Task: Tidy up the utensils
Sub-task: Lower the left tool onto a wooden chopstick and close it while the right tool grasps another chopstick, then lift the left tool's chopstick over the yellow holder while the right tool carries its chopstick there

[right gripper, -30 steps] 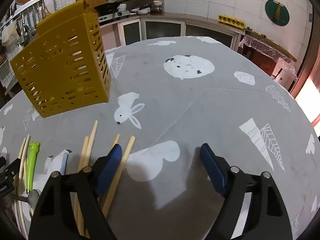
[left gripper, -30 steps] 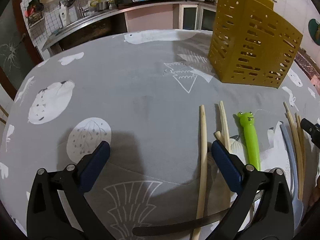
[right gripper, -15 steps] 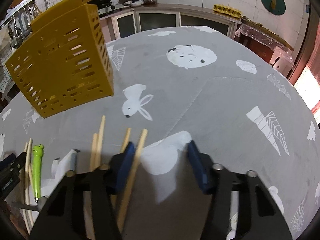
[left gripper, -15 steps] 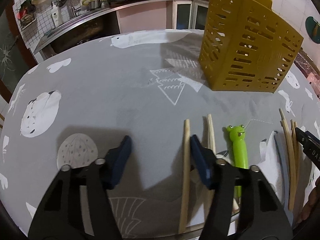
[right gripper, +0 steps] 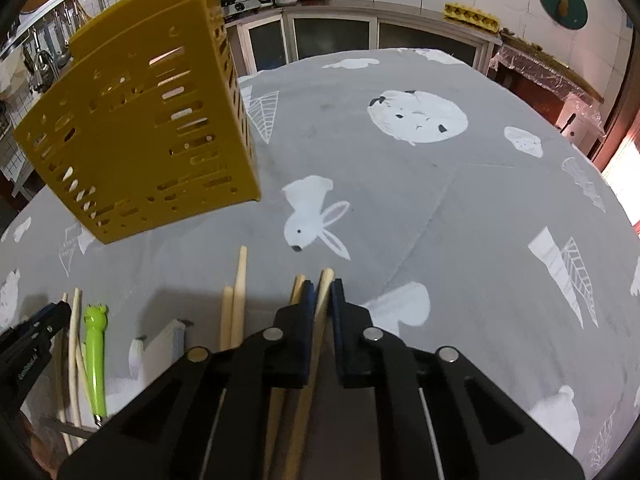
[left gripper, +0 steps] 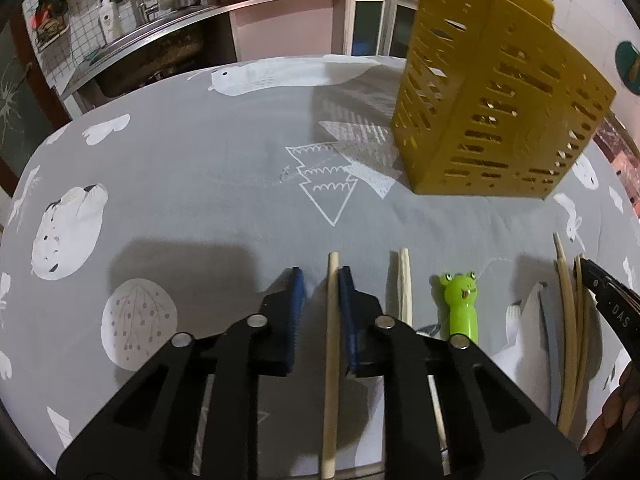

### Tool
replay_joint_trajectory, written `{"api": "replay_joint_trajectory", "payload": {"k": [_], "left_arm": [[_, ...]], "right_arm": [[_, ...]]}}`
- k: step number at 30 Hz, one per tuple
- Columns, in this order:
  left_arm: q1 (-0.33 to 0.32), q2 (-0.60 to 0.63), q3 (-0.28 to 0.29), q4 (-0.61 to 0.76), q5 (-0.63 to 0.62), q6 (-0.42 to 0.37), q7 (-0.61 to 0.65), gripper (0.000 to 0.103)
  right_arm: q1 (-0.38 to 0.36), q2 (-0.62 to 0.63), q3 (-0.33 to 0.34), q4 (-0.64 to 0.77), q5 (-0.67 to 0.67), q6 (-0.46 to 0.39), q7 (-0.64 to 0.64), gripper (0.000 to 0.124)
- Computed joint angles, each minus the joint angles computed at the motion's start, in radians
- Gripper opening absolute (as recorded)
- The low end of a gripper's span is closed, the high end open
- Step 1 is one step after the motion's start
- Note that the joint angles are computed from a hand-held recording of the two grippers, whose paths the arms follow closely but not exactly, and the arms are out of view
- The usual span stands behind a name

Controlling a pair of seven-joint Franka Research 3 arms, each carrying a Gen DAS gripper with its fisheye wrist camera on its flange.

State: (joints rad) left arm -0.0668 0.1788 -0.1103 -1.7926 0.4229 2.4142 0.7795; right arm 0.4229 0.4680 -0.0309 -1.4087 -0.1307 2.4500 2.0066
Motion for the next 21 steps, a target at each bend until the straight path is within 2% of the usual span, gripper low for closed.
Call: {"api": "replay_joint_trajectory", "payload": {"k": [4, 7, 11, 16, 21], "left_arm": [[0.000, 0.006, 0.003, 0.010, 0.002, -0.007, -0.020, 0.005], [0.005, -0.002, 0.004, 0.002, -0.012, 0.001, -0.029, 0.004], [-0.004, -0.047, 0.012, -0.044, 0.070, 0.028, -0.111, 0.004], [-0.003, -0.126, 0.008, -0.108, 0.187, 0.072, -0.237, 0.004], [0.010, -0.212, -0.015, -0.162, 0.344, 0.127, -0.369, 0.004]], "right_arm": [[-0.037, 0.033, 0.029, 0.060, 0.071, -0.030, -0.073, 0.006], [-0.052, 0.020, 0.039, 0.043, 0.113, -0.002, -0.115, 0.006], [-0.068, -0.035, 0.054, -0.041, 0.160, 0.098, -0.196, 0.006], [-0.127, -0.109, 0.113, -0.147, 0.320, 0.240, -0.354, 0.006], [-0.151, -0.159, 0.138, -0.198, 0.427, 0.320, -0.486, 0.006]]}}
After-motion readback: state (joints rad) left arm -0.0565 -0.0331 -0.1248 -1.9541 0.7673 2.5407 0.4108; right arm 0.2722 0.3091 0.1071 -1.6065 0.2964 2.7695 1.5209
